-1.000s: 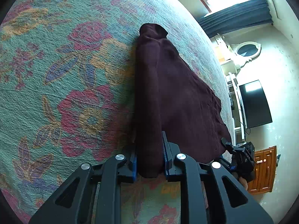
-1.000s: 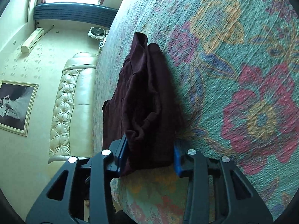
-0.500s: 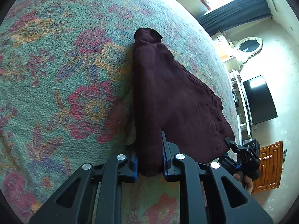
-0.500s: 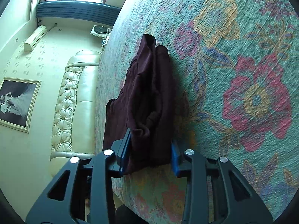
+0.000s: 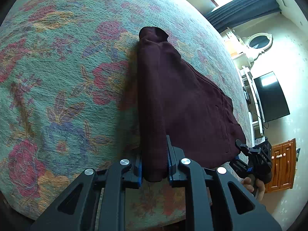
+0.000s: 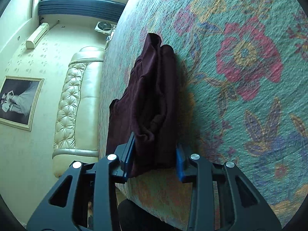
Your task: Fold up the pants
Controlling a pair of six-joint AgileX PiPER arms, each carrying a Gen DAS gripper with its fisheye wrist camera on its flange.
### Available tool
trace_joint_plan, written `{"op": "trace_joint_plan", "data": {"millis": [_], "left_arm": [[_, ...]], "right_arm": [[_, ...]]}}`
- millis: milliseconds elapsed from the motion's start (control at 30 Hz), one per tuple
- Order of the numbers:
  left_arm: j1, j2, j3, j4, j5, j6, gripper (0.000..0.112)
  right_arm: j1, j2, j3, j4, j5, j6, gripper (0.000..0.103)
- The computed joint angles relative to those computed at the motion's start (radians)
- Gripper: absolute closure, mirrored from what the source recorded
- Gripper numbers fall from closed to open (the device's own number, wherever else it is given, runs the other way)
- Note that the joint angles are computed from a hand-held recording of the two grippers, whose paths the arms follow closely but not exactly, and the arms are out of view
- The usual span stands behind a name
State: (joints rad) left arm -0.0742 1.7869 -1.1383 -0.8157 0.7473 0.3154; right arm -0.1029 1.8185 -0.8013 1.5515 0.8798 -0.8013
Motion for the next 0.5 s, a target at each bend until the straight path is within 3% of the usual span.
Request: {"op": "trace_joint_plan", "data": {"millis": [200,300,367,500], "left_arm": [[0.011,-0.025,0.028,0.0,0.009,0.021,0.093],[0.013,0.009,-0.007,-0.009,0.016,0.028,0.091],[0.017,0.028,-0.018,-0.019,0.019,0.037,0.087],[-0.006,0.044,-0.03,0.014,-0.022,0.036,0.074]], "right_arm": [[-0.002,-0.022,0.055,0.025,0.004,-0.037,0.069],[-0.003,-0.007,0.061,0.033,-0.003,-0.041,0.063],[-0.012,-0.001,0.07,0.041,-0.007,-0.039,0.054],[-0.032,0.01,0.09,0.064,0.015,-0.087,0.05]]}}
